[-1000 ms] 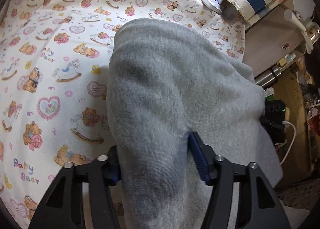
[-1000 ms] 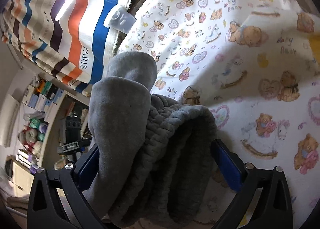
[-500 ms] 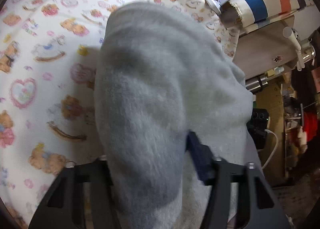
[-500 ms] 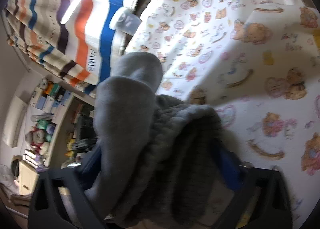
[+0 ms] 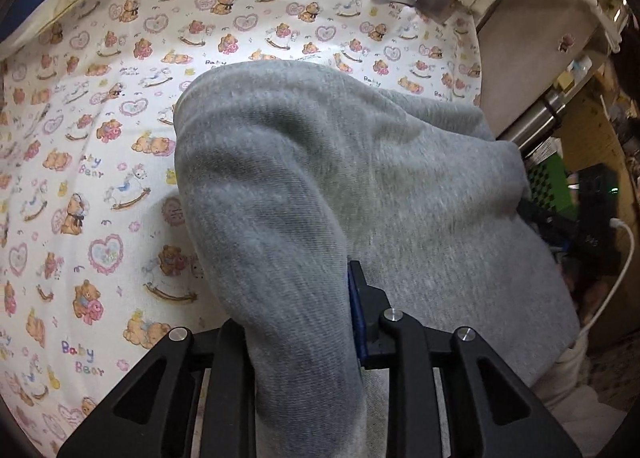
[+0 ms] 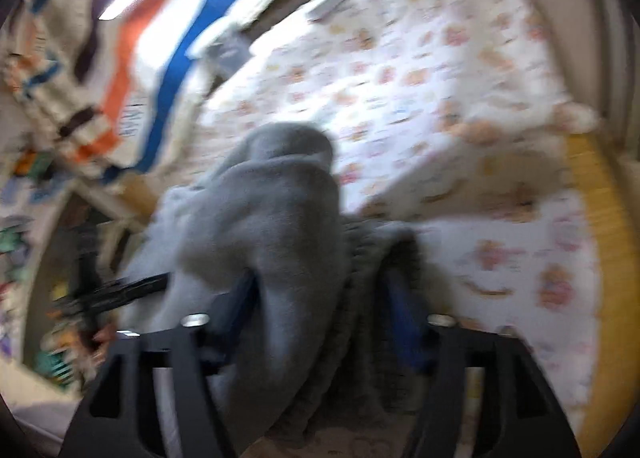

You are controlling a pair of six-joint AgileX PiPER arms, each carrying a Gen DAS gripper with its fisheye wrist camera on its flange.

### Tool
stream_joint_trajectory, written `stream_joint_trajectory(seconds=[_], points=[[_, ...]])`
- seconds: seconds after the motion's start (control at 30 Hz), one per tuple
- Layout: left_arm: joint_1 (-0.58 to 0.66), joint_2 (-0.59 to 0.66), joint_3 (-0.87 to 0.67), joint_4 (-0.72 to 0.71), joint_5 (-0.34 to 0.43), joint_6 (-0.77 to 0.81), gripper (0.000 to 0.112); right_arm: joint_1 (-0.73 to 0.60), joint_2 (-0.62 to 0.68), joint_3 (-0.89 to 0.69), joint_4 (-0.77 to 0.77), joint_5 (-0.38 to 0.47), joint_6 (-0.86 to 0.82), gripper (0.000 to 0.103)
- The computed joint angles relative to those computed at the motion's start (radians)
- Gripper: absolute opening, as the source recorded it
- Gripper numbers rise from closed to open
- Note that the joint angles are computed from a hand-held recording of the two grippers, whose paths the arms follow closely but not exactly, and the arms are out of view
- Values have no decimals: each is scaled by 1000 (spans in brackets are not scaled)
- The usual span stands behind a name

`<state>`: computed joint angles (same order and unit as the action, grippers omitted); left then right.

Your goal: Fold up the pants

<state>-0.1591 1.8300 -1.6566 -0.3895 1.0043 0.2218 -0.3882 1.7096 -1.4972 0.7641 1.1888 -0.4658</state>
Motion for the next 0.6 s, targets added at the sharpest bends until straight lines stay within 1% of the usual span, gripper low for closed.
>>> stream_joint_trajectory(seconds=[0.1, 0.13, 0.2, 0.27, 0.33, 0.4, 0.43, 0.5, 0.57, 0.6], points=[[11, -10, 28, -11, -13, 9, 30, 53, -89, 32, -105, -87, 66, 77], [12, -16, 43, -10, -23, 5, 36, 57, -113, 47, -114, -100, 79, 77], [26, -35, 90, -31, -47, 21, 46, 52, -165, 87, -74, -115, 78, 77], [39, -62, 141, -37, -72, 29, 65, 41, -210, 122, -13, -107, 67, 77], [48, -105, 209, -38, -113, 49, 75, 41, -255, 158, 32, -111, 54, 79], [62, -130, 263, -77, -125, 94, 76, 54, -296, 195, 67, -132, 32, 82], [74, -133, 283, -108, -122, 120, 77, 68, -312, 211, 70, -149, 26, 85], [101, -123, 305, -173, -121, 163, 80, 104, -318, 217, 39, -191, 50, 86], [136, -92, 293, -248, -92, 208, 82, 122, -293, 198, -5, -228, 98, 86], [161, -66, 276, -304, -59, 239, 82, 119, -277, 186, -17, -231, 113, 86]])
